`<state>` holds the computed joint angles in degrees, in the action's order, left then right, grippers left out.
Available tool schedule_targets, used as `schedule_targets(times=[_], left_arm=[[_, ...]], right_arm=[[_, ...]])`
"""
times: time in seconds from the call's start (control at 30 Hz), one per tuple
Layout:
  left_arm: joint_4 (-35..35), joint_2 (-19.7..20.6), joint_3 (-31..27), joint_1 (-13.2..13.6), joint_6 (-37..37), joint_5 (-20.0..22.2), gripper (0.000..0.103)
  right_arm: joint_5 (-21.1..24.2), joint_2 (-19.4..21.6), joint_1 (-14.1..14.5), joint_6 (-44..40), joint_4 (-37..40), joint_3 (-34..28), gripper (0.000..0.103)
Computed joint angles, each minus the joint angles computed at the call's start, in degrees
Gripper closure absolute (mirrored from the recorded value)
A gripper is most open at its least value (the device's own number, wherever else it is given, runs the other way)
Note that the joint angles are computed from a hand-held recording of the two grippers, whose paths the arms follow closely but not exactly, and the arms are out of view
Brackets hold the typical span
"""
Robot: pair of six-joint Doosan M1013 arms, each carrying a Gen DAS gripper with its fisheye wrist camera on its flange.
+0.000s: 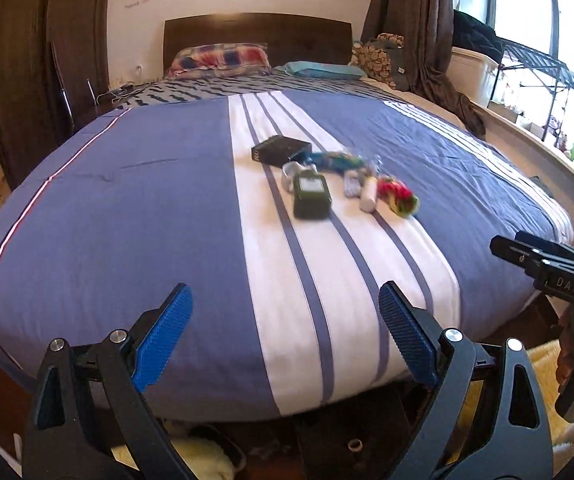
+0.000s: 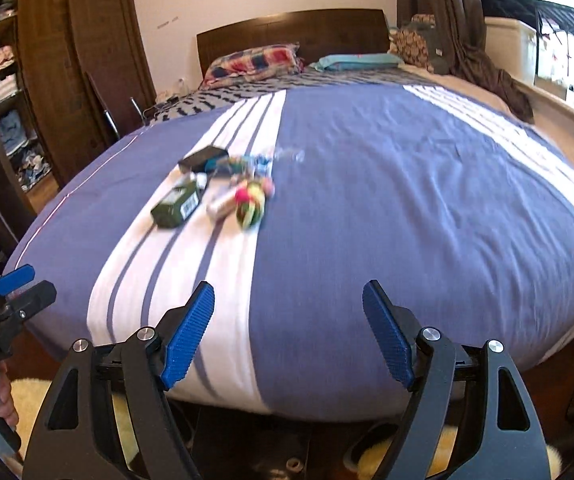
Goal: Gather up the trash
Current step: 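Bring both open tools back over the remaining items, then grasp the green bottle with the left tool while the right grasps the pom-pom string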
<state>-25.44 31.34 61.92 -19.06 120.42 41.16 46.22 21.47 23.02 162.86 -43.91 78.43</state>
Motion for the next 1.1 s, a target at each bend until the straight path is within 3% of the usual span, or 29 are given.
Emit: schedule_targets(times=[0.2, 0.43, 0.77, 0.83, 1.03, 1.1], left_arm=[[4.6, 4.9, -7.5, -0.9, -4.4, 3.0, 0.014], [6.4, 9.2, -14.2, -1.5, -7.1, 6.7, 0.014], [6.0, 16.3, -26.2, -2.9, -9.4, 13.3, 0.015], [6.6, 17.8, -28.8, -3.3, -9.6, 14.7, 0.018], [9.9, 22.4, -36.4, -4.3, -12.7, 19.8, 0.036], [10.5, 24.0, -39.2, -4.3, -13.9, 21.8, 0.046]], right_arm=[[-1.3, 3.4, -1.8, -5.9, 3.4, -4.3, 0.026], [-2.9, 7.4, -3.9, -13.8, 10.7, -9.3, 0.053], [-1.2, 9.9, -4.5, -15.2, 10.5, -12.3, 0.071], [-0.5, 10.4, -4.5, -15.8, 10.1, -12.9, 0.078], [-0.6, 10.7, -4.7, -15.7, 8.8, -13.1, 0.081], [-0.8, 10.7, -4.8, -15.6, 8.7, -13.0, 0.081]])
